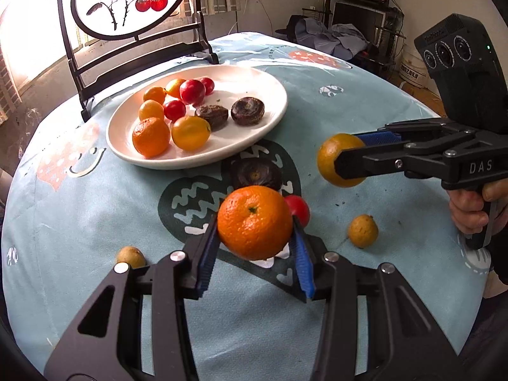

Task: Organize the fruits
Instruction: 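Place both held oranges on the white plate and open both grippers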

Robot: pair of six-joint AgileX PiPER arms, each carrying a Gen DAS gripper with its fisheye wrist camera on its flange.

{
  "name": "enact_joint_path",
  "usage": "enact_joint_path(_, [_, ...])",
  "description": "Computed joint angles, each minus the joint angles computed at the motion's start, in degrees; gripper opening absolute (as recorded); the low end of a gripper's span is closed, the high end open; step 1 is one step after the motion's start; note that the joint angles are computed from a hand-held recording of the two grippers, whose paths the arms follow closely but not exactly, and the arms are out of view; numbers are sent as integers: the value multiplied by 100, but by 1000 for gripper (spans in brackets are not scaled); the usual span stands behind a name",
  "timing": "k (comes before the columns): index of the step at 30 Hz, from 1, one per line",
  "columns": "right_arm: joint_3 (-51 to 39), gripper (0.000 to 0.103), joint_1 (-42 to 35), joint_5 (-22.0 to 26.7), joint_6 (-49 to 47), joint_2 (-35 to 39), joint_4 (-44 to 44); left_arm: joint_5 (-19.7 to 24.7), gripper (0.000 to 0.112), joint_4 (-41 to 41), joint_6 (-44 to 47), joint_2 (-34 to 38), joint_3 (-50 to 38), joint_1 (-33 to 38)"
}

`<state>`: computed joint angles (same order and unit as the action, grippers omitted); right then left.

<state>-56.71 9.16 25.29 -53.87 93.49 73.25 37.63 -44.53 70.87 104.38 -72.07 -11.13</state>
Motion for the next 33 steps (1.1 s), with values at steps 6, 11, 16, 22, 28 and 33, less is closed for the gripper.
enact_joint_path(6, [-381, 39, -59, -487, -429, 143, 801, -26, 44, -2, -1016, 220, -726, -75])
enact_joint_path(11, [-974, 39, -84, -1263, -105, 582, 647, -471, 44, 891, -2907, 831, -1741, -262])
enact_joint_path(16, [-1679, 39, -276, -1360, 1205, 1165, -637, -328, 44, 1686, -4078, 1517, -2907, -419])
enact_joint_path(22, [-2392, 39, -413, -1226, 2523, 1734, -2013, 104, 44, 2533, -5028, 2358, -4304, -636])
enact_joint_path(28, [-2899, 39, -450, -1115, 3234, 2113, -2862, 543, 44, 2840, -5424, 2968, -5305, -712])
enact_joint_path(33, [-3068, 60, -413, -1008, 4022, 2228, -3697, 54, 80, 3381, -5964, 2698, -4875, -748])
